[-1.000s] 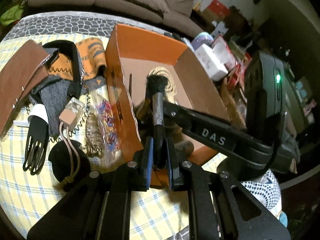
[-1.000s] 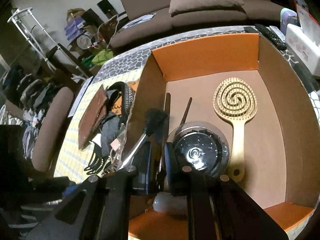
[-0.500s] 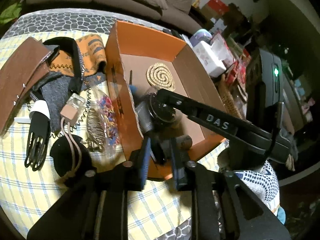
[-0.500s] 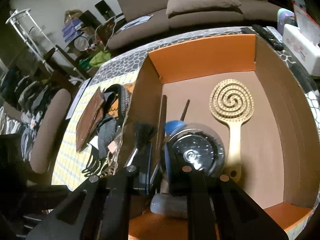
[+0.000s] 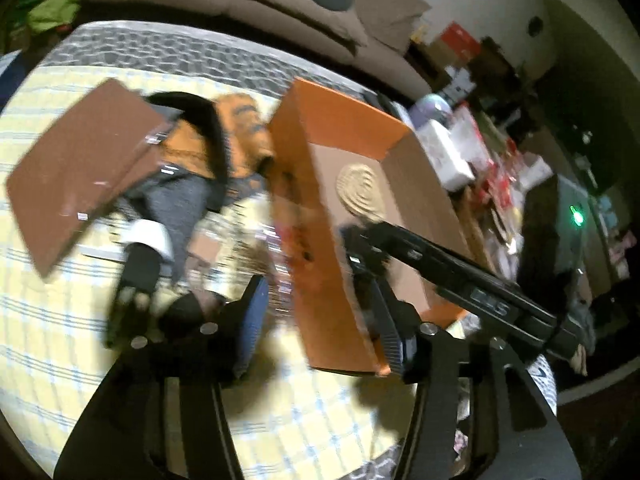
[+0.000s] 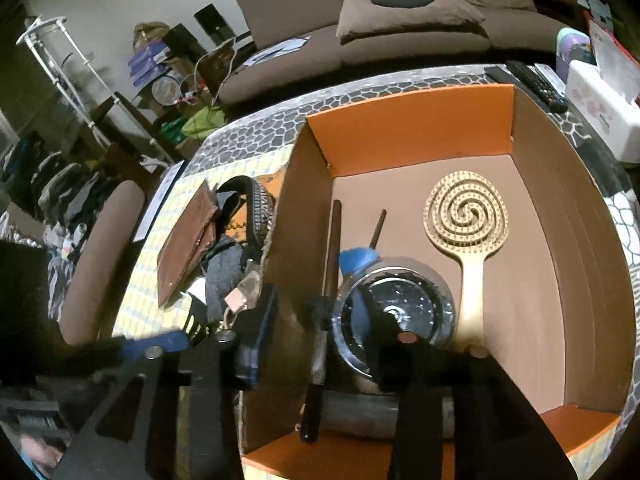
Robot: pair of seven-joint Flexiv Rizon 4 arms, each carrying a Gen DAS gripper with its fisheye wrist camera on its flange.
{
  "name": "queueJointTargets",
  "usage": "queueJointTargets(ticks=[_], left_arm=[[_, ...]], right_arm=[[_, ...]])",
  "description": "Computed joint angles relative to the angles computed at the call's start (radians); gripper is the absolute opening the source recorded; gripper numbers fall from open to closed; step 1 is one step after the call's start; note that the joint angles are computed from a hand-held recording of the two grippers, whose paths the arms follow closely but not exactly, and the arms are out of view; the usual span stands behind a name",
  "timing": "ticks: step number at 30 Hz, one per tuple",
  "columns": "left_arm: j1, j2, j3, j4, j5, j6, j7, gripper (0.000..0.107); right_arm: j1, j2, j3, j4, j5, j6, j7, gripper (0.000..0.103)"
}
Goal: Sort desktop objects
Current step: 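Grasp the black claw hair clip on the table with the left tool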
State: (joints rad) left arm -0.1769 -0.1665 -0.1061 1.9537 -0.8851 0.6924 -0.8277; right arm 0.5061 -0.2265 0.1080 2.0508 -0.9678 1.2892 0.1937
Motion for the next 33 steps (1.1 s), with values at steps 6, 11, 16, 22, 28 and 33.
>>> queueJointTargets(ticks=[6,11,16,22,28,33], left_arm=[[0.039,-0.024,0.025,-0.023,0.062,0.021,-0.025,0.057],[0.067,-0.044,0.031,-0.036,0.105,0.026,-0.041,0.057],[0.076,-0.054,0.03,-0.033,0.16,0.053,-0.032,0.057],[0.074,-0.072,0.03,-0.024,0.247,0.095,-0.023,0.057],[0.063,-0.095,0.02,-0.006,0.323,0.167,-0.008,0.057],[0.056,-0.107,0.011,0.01,0.357,0.232,0.007,0.057]], right_arm=[[0.019,-0.025,0.0,-0.042,-0.002,-0.012,-0.021,0.058],[0.044,-0.059,-0.003,-0.094,0.005,-0.018,-0.056,0.067],[0.078,-0.109,-0.005,-0.163,0.053,-0.029,-0.124,0.068],[0.121,-0.16,-0.021,-0.229,0.114,-0.042,-0.187,0.069],[0.149,-0.191,-0.038,-0.27,0.159,-0.043,-0.224,0.069],[0.164,-0.212,-0.048,-0.297,0.19,-0.044,-0.245,0.07]])
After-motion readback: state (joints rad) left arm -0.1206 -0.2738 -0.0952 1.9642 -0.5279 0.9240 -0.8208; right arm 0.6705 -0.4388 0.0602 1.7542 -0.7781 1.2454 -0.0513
